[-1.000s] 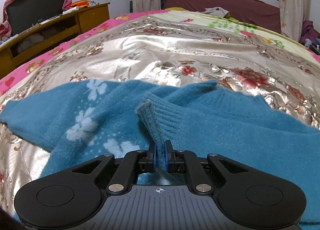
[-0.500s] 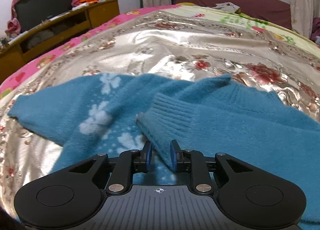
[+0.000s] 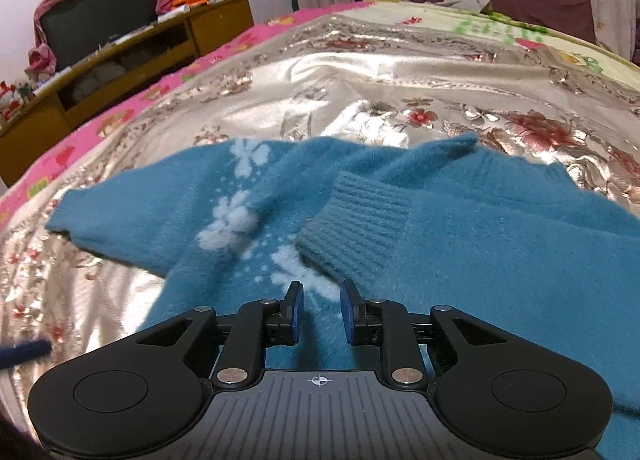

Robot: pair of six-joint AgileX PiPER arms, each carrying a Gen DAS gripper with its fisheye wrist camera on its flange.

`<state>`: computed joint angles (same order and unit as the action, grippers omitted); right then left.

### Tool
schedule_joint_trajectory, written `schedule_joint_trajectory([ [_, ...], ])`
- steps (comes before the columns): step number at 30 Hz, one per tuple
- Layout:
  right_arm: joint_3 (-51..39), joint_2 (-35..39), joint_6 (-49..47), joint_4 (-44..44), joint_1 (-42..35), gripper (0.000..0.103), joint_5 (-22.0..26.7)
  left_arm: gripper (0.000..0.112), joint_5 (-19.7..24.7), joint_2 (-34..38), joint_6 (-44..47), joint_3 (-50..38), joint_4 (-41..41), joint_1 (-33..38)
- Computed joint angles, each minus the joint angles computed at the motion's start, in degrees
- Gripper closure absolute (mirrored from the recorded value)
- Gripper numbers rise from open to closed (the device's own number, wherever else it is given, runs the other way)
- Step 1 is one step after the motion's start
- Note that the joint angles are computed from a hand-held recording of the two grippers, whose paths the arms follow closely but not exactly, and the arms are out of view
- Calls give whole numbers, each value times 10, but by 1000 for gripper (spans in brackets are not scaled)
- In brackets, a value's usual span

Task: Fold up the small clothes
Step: 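Move the left tool to the other sleeve cuff and close on it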

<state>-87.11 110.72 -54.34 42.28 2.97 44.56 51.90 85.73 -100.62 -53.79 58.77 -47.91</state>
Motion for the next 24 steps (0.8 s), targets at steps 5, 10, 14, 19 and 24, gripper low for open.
schedule_joint_trajectory([
  [5,52,-43,-35,44,-11,81,5,14,-16,-76,-12,63,-22,102],
  [10,96,-76,-59,77,-15,81,12,30,-84,-119,-9,109,-47,246],
  [14,123,-93,-61,92,-19,81,24,56,-232,-132,22,143,-115,402],
  [19,147,-107,-64,113,-29,81,42,57,-282,-89,-68,141,-50,446],
  [24,163,-117,-62,126,-40,81,59,57,-334,-57,-145,143,-24,492],
])
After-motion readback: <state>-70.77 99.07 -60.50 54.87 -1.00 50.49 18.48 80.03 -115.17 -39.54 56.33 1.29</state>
